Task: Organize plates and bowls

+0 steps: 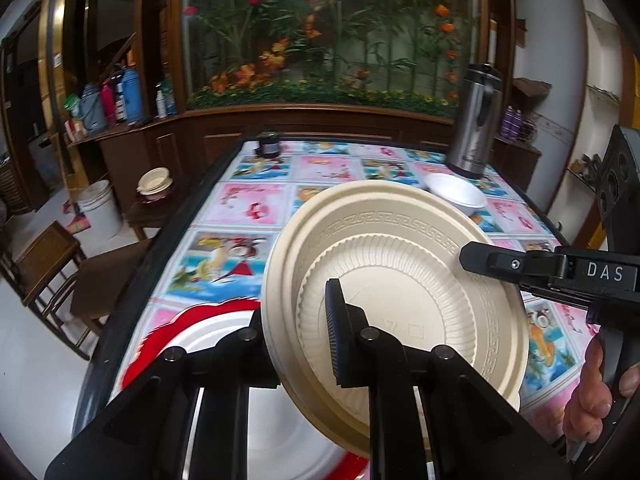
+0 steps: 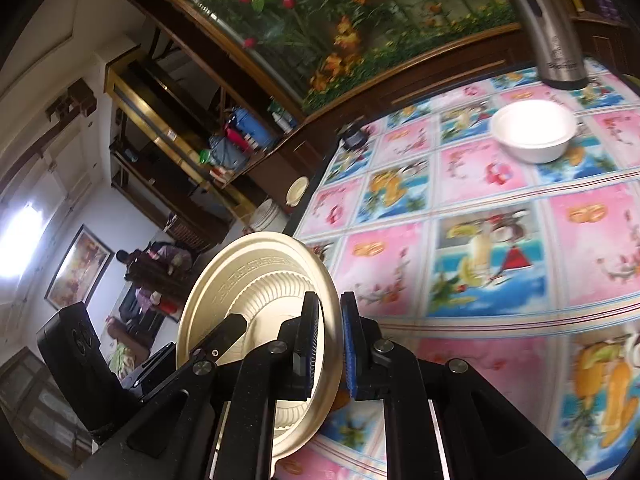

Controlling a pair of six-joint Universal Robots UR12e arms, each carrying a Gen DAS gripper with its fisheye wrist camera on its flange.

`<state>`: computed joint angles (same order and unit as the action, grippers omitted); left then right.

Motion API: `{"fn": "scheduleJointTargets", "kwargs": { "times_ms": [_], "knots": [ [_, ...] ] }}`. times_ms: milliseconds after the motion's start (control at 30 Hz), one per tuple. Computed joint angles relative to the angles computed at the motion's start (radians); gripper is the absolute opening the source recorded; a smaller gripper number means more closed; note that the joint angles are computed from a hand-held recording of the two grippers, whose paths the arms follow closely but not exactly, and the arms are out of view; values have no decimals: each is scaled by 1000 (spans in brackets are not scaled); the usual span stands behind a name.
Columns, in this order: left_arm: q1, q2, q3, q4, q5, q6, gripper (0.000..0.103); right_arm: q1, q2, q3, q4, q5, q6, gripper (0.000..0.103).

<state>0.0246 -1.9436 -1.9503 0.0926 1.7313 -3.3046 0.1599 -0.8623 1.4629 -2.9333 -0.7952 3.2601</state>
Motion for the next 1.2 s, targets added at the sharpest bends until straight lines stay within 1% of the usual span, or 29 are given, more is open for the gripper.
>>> {"fn": "scheduleJointTargets", "kwargs": {
  "times_ms": [67,167,300,633,833,967,1033,1067,1133,1200],
  "knots": [
    [8,4,-11,3,1,-6,14,14,4,-10,27,0,-18,11],
    [14,5,-23,5,35,-12,14,28,8,-18,62,15,-41,11],
    [29,11,-42,2,37,-27,14,52,12,-23,88,-8,-75,11],
    [55,17,-71,-5,37,-49,14,76,26,-37,151,-9,-112,11],
    [65,10,-75,-29,40,-68,14,88,38,-47,183,-17,-128,11],
    [71,7,-84,-48,29,-75,14,98,41,-44,190,-42,-145,14],
    [73,7,-87,-55,23,-74,14,102,41,-39,175,-57,-155,15],
    [74,7,-89,-57,20,-73,17,104,39,-34,163,-67,-160,15],
    [76,7,-93,-57,13,-70,18,111,32,-21,131,-95,-183,15],
    [73,9,-97,-54,20,-63,23,116,26,-11,110,-120,-205,18]
  ]
}}
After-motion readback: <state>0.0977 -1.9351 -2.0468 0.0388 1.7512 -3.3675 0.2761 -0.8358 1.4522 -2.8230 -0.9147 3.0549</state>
